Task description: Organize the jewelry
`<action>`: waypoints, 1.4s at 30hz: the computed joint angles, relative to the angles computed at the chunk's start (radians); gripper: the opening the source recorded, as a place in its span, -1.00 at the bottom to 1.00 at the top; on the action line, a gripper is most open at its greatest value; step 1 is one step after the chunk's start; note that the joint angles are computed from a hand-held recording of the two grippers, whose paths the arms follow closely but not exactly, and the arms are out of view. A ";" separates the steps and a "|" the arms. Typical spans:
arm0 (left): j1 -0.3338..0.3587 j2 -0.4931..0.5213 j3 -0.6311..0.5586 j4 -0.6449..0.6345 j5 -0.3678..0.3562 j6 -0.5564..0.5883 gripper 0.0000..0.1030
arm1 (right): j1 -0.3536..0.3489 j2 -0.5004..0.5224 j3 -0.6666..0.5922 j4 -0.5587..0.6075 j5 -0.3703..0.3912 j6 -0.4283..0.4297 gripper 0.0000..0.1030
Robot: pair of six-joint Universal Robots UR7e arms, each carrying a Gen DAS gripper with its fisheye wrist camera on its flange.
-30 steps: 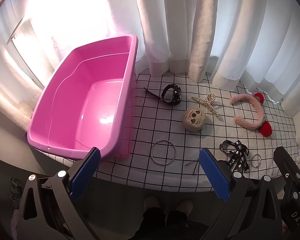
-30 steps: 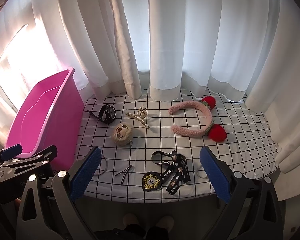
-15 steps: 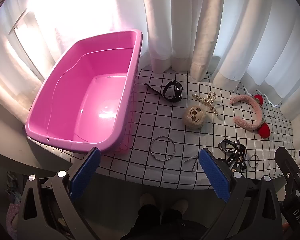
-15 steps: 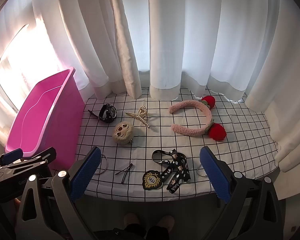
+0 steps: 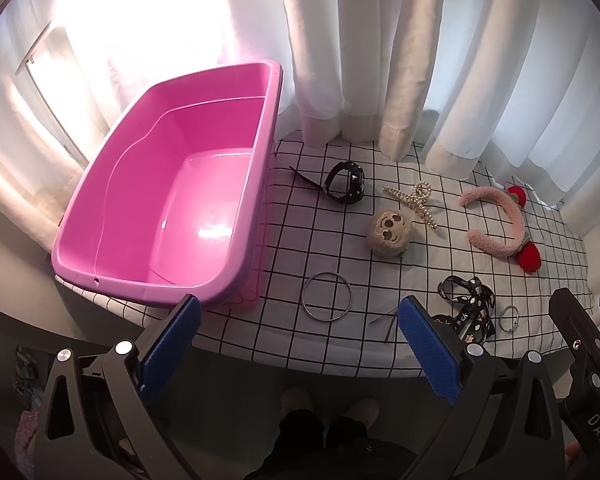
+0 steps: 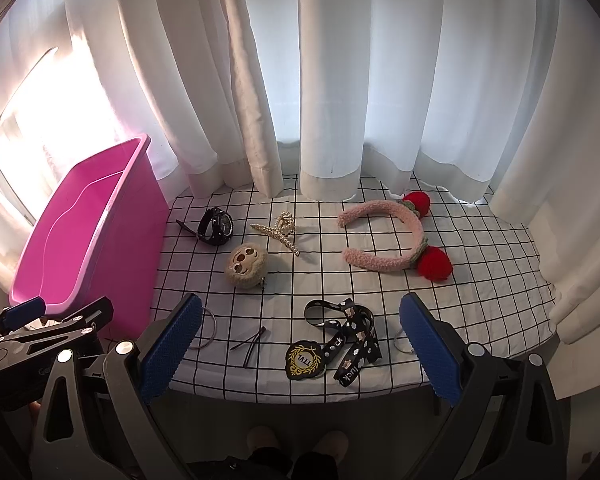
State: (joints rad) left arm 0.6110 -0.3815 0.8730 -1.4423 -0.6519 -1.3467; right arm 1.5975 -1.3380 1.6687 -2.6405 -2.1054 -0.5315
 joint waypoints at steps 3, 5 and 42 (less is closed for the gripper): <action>0.000 0.001 0.000 -0.001 0.001 0.001 0.89 | 0.001 0.001 0.001 0.000 -0.003 0.005 0.83; 0.000 0.001 0.000 -0.004 0.001 0.009 0.89 | 0.002 0.003 0.003 -0.007 -0.008 0.005 0.83; 0.024 0.141 -0.032 -0.303 -0.084 0.432 0.89 | -0.154 -0.056 0.052 -0.074 -0.049 0.012 0.83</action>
State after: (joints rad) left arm 0.6352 -0.2404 0.8410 -1.7457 -0.7363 -0.9144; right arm 1.4435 -1.3945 1.7209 -2.7148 -2.1543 -0.5190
